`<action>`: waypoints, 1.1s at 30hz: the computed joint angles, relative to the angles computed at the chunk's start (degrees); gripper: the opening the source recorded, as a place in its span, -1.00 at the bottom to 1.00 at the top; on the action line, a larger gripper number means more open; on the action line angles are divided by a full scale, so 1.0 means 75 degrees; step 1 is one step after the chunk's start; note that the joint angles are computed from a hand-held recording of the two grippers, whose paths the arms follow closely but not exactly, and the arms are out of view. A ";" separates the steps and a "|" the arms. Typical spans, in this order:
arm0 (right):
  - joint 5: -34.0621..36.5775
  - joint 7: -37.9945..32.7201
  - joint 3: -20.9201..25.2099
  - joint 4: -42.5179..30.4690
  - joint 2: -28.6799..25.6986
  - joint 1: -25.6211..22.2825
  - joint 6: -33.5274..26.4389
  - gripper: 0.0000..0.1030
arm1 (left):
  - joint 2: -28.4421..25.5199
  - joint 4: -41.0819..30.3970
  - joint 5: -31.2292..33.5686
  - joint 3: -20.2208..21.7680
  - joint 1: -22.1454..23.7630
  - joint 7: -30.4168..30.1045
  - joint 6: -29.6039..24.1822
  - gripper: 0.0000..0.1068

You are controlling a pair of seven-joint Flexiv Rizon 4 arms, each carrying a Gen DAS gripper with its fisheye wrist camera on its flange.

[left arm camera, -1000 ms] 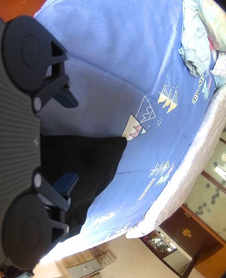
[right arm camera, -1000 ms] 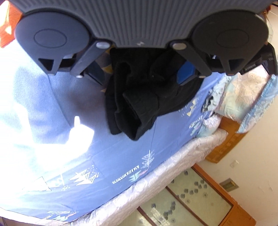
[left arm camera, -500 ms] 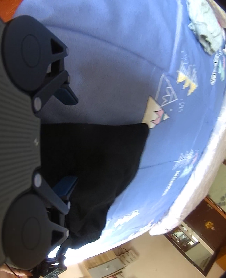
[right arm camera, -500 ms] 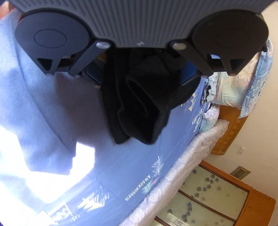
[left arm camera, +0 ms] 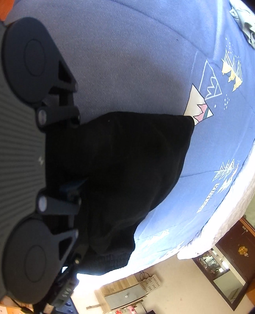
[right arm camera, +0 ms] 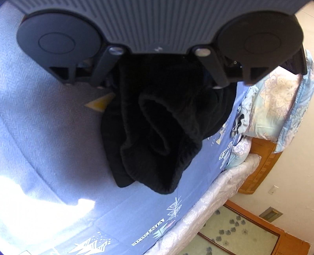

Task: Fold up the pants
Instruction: 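Lift the black pants bundle with both grippers and carry it toward the pillows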

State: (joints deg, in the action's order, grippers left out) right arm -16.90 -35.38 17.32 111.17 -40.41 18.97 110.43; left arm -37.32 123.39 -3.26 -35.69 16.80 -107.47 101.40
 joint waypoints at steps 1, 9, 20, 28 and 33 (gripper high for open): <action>0.0101 -0.0072 -0.0240 0.0069 0.0109 0.0249 -0.0013 0.22 | 0.0039 0.0023 -0.0012 -0.0005 -0.0002 -0.0030 0.0012 -0.47; 0.0747 -0.0812 -0.1212 0.0357 0.0680 0.1413 0.0117 0.06 | 0.0348 0.0228 0.0410 -0.0419 0.0391 -0.0199 0.0466 -0.68; 0.0616 -0.1604 -0.0955 -0.0552 0.0535 0.1652 -0.0016 0.03 | 0.1321 0.0768 0.1445 -0.0531 0.1290 -0.1157 0.1398 -0.70; -0.1167 -0.2026 0.0548 -0.3430 -0.1152 0.1311 -0.0960 0.02 | 0.3188 0.1708 0.2513 -0.0578 0.3588 -0.2592 0.1790 -0.70; -0.1606 -0.2707 0.1156 -0.5539 -0.2350 0.1725 -0.1589 0.00 | 0.4082 0.1652 0.3470 -0.1489 0.5485 -0.3359 0.1491 -0.70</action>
State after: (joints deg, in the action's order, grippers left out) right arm -28.95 -55.68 25.99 69.63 -58.03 31.91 98.51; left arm -6.70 135.78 22.77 -46.85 57.94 -132.65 112.59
